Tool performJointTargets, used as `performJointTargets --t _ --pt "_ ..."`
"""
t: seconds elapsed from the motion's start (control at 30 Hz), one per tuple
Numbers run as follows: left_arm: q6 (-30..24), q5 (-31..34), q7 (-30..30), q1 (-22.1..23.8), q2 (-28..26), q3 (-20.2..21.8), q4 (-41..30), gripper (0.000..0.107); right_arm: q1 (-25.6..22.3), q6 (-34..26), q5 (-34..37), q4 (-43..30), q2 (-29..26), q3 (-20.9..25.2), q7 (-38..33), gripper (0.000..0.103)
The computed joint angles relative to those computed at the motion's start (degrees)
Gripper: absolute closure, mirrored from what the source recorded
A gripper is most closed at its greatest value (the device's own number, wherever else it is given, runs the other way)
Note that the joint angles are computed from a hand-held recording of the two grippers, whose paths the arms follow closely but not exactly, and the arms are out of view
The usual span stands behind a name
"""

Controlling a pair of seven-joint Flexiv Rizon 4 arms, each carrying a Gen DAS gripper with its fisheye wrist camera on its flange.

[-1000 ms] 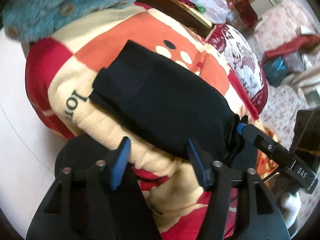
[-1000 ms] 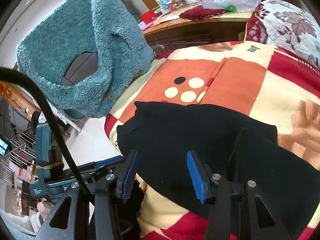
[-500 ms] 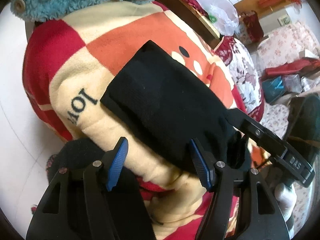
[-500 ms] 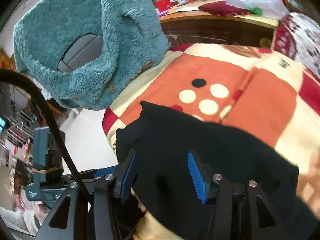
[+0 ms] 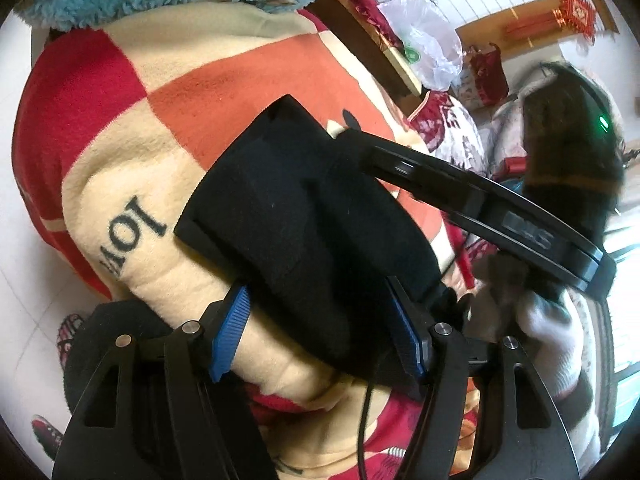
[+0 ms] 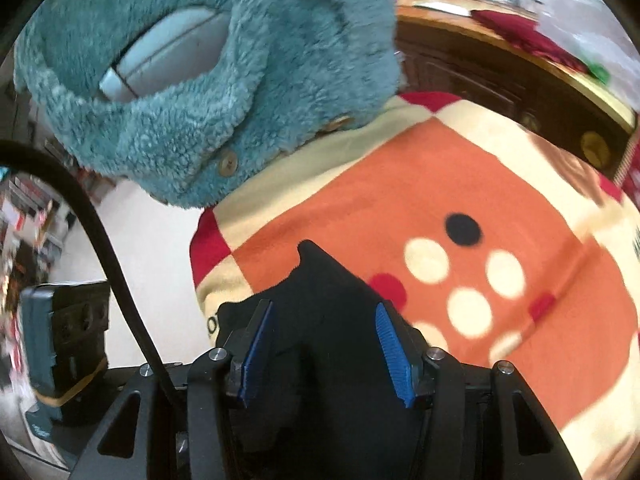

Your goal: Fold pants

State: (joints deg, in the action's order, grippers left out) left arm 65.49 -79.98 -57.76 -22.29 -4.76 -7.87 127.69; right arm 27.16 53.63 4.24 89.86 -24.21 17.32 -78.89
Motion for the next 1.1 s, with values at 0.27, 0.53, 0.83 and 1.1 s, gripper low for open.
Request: performJointTargets --t 0.27,0.53,0.83,1.1 --pt "0.3 -6.94 5.51 -0.65 -0.09 -0.22 -0.13 0.042 0.84 -6.26 -2.13 -7.57 -6.64 -0.14 -4.23 0.054" --pt "3.23 -8.56 9.83 -1.44 -0.2 -0.29 -0.94 0.084 -2.18 8.01 4.57 -0.05 -2.17 2.55 -6.64 0.09" --pt "10.28 -13.8 26.04 -8.38 6.46 -2.73 -4.45 0.087 -10.85 20.72 25.09 8.77 12.74 8.43 -14.39 0.09" --pt "6.59 -1.81 25.43 -13.34 3.65 -5.65 -8.13 0.087 -13.14 27.0 36.46 26.54 32.69 4.55 -13.1 0.09"
